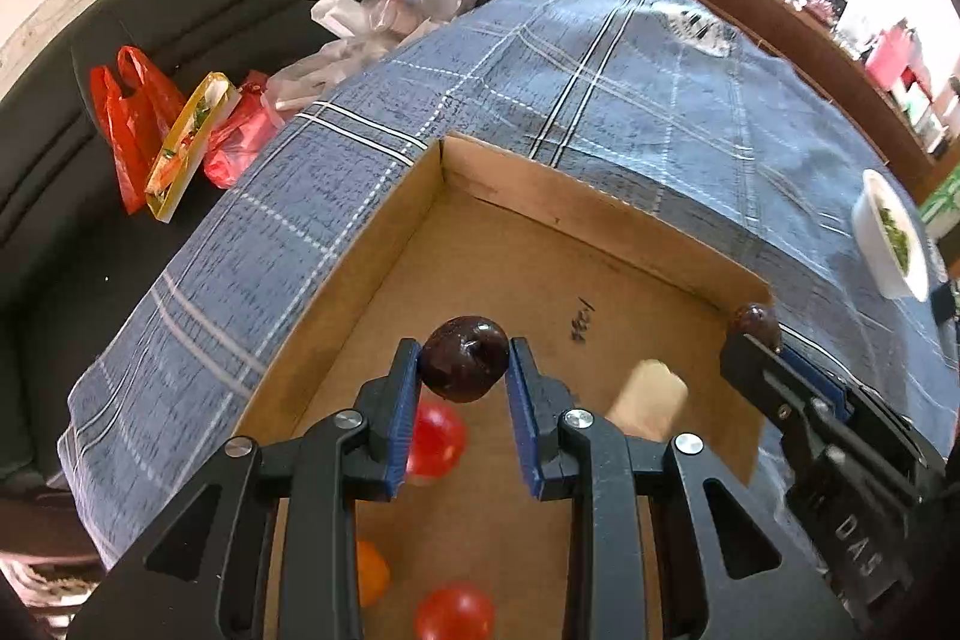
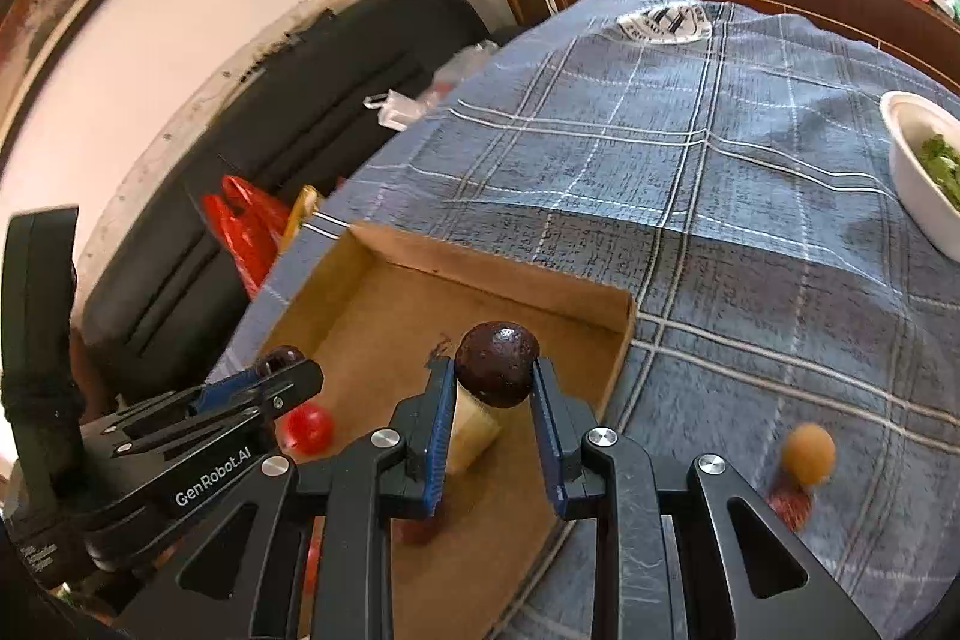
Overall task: Organize fruits
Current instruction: 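Carry both dark plums over the cardboard tray with both tools, then open the left tool to drop its plum while the right tool drops its plum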
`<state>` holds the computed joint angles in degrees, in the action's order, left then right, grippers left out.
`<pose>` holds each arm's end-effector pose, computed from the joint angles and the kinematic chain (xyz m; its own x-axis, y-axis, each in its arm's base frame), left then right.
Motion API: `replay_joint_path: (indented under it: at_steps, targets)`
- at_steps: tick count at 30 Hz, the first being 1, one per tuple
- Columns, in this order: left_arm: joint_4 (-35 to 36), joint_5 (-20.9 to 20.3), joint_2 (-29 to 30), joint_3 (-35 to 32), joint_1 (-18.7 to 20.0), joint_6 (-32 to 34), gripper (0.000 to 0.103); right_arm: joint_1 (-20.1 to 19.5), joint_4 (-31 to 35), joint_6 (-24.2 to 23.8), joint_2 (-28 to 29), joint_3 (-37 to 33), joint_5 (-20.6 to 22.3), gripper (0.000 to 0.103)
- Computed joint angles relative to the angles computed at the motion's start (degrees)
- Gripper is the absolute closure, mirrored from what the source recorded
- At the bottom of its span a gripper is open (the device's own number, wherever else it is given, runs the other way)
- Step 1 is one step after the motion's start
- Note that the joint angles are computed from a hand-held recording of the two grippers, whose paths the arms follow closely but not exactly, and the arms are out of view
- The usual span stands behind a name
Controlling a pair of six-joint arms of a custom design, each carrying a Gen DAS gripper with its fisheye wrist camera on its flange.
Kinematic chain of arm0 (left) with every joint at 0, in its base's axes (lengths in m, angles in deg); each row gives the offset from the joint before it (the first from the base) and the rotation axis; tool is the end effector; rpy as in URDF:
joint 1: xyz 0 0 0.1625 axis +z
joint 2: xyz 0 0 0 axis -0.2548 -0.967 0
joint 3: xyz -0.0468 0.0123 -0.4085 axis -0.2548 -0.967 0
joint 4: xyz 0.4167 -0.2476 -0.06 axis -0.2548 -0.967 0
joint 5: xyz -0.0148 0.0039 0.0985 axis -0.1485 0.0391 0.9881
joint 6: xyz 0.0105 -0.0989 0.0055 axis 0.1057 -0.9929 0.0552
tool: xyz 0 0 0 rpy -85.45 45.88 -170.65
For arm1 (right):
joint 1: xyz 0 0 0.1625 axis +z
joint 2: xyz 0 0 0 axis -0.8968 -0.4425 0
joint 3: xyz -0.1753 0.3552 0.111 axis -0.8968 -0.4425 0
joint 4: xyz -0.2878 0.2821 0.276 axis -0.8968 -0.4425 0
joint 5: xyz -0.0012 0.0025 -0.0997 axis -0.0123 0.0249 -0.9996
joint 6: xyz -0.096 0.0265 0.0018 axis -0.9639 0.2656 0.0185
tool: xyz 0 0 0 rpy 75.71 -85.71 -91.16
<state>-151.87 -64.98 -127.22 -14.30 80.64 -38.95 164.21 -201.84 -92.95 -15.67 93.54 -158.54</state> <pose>-0.1447 -0.8249 0.1633 -0.7153 0.0991 -0.6917 0.3802 0.8857 -0.2663 0.2384 -0.8041 0.0482 -0.9048 0.0132 0.4255 -0.2424 0.8057 -0.5405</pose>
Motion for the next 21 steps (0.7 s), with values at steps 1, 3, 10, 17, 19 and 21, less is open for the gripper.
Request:
replay_joint_path:
  at_steps: [1, 3, 10, 17, 19, 21]
  targets:
    - [0.72, 0.36, 0.78, -0.87, 0.09, -0.34, 0.077, -0.12, 0.77, -0.10, 0.76, -1.16, -0.32, 0.078]
    - [2.09, 0.66, 2.00, -2.24, 0.31, -0.84, 0.077, -0.24, 1.85, -0.35, 2.17, -3.24, -1.14, 0.078]
    - [5.95, 1.83, 4.42, -4.97, 1.10, -2.80, 0.076, -0.69, 5.98, -1.54, 5.05, -7.16, -2.90, 0.078]
    - [5.26, 1.20, 4.41, -5.05, 1.25, -2.22, 0.075, -0.89, 6.93, -2.55, 5.75, -8.13, -2.47, 0.077]
    - [5.38, 0.88, 4.27, -5.06, 1.35, -2.42, 0.073, -0.89, 6.97, -2.59, 5.75, -8.15, -2.42, 0.077]
    - [5.88, 0.53, 4.14, -5.15, 1.43, -2.71, 0.070, -0.92, 7.13, -2.55, 5.76, -8.26, -2.30, 0.077]
